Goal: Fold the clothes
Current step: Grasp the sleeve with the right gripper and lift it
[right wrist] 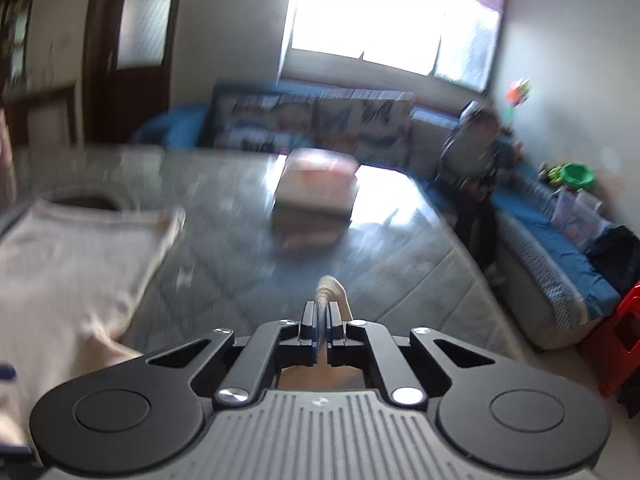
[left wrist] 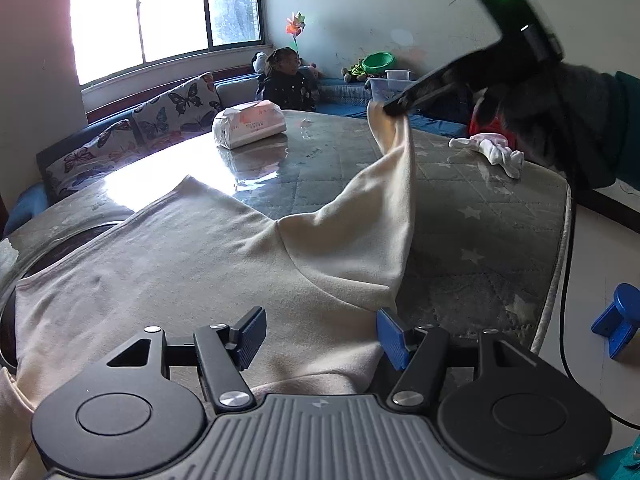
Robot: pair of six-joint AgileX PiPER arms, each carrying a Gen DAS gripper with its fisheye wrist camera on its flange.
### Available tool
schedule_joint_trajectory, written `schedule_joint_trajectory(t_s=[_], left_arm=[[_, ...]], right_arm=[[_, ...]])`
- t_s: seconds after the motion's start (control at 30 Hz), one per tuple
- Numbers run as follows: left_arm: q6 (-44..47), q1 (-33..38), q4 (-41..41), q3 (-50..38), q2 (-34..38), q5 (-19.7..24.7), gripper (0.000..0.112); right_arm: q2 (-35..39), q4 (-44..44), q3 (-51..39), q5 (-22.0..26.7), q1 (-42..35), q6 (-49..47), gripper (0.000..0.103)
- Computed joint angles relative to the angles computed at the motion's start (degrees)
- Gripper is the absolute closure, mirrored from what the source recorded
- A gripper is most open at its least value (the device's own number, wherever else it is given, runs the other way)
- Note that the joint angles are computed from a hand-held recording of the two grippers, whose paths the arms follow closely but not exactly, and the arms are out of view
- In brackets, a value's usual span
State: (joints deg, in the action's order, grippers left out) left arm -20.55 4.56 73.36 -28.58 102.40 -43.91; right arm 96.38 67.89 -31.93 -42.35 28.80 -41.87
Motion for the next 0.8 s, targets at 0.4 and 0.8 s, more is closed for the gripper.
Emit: schedule_joint_trajectory(t_s=[0.4,0.8], left_arm=[[-3.4,0.4,2.7,-1.3,0.3,0.4,0.043],[-4.6,-0.2,1.7,-1.2,-0.3,1.9,0.037]], right_arm=[[1.5,-9.1,8.4,1.8,-5.9,16.7,0.095],[14.2,-22.9,-8.2,12.4,-13.7,18.7,0.08]])
